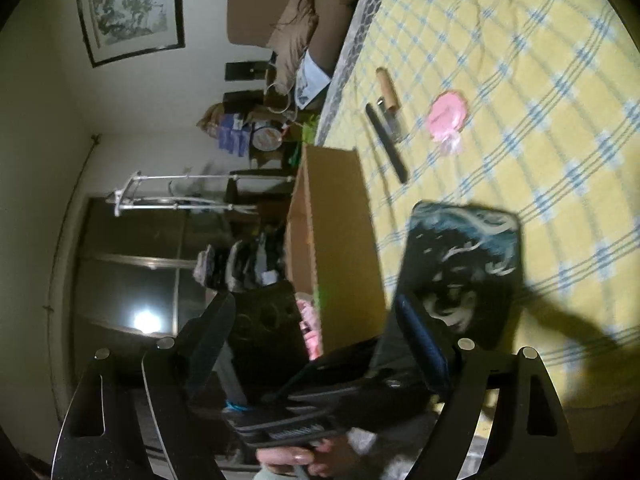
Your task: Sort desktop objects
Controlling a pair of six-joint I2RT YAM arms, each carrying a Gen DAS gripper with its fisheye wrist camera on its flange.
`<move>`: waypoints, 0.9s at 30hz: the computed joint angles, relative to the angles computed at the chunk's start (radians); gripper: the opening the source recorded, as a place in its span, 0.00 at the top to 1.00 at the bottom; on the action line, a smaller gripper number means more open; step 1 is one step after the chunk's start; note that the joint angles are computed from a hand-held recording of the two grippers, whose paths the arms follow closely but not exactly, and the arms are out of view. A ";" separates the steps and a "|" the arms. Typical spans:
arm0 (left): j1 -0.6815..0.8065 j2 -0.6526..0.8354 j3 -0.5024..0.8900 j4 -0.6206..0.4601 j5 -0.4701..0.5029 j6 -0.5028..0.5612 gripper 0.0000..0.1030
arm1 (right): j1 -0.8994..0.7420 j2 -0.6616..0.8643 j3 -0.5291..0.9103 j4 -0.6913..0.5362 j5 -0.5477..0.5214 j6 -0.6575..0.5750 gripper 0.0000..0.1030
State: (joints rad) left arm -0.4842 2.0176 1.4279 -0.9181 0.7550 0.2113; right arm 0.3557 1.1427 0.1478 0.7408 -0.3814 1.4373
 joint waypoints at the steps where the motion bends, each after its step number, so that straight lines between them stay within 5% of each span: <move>1: -0.001 0.006 0.001 0.003 -0.012 -0.011 0.85 | -0.005 -0.021 -0.004 -0.035 0.008 -0.008 0.17; 8: 0.033 0.095 0.030 -0.083 0.135 -0.025 0.85 | -0.030 -0.189 0.035 -0.514 0.045 -0.177 0.17; 17: 0.097 0.202 0.099 -0.227 0.424 0.001 0.86 | -0.060 -0.218 -0.133 -0.377 0.026 -0.113 0.29; 21: 0.080 0.141 0.059 -0.100 0.310 -0.080 0.85 | -0.014 -0.098 -0.125 -0.296 0.072 -0.104 0.42; 22: 0.074 0.144 0.062 -0.099 0.270 -0.087 0.82 | -0.006 -0.052 -0.127 -0.247 0.076 -0.096 0.45; 24: 0.059 0.120 0.041 -0.061 0.181 -0.103 0.50 | 0.012 0.024 -0.131 -0.147 0.085 -0.073 0.47; 27: 0.046 0.123 0.034 -0.073 0.154 -0.073 0.36 | 0.041 0.067 -0.109 -0.107 0.097 -0.066 0.49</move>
